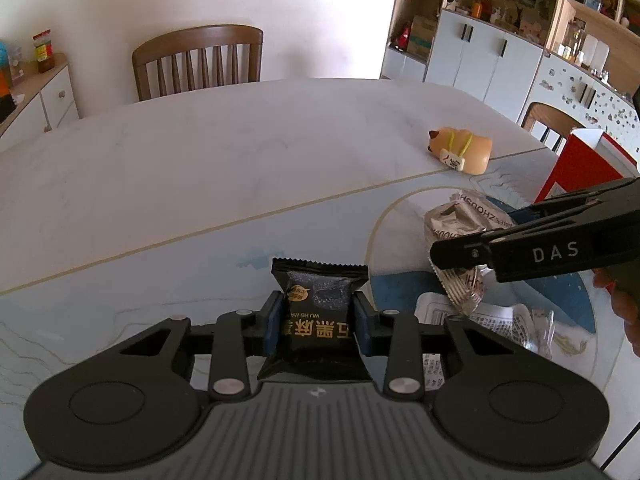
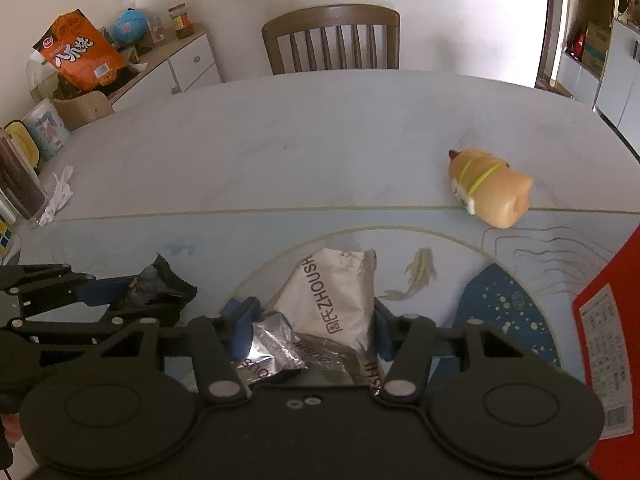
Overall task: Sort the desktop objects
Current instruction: 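Carry the black packet and foil bag with both grippers toward the red box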
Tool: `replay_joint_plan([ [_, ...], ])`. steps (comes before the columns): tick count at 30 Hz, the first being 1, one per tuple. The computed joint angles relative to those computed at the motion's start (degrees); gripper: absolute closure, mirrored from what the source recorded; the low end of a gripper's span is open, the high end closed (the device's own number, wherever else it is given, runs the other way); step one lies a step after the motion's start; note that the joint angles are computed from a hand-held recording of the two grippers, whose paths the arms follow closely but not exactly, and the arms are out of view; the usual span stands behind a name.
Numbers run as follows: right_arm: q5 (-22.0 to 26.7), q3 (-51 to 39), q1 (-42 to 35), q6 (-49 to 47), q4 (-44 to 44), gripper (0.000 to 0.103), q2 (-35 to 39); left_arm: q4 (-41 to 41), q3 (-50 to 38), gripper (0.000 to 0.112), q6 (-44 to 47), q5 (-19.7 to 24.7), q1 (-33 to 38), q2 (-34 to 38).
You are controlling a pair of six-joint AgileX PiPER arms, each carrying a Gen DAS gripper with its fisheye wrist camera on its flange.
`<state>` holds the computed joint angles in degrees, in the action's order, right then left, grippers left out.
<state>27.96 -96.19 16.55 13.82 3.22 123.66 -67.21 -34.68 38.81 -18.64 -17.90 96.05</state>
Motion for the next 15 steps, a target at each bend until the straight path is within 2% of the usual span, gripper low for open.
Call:
replay_joint_plan([
  [8, -1.4, 1.3, -0.4, 1.0, -1.2, 0.047, -1.9, -9.6, 0.1, 0.078, 8.2, -1.3, -1.7, -2.8],
  [15, -2.4, 4.9, -0.8, -2.2, 2.1, 0.047, -4.8, -17.9, 0.5, 0.078, 14.9, -3.4, -4.4, -5.5],
])
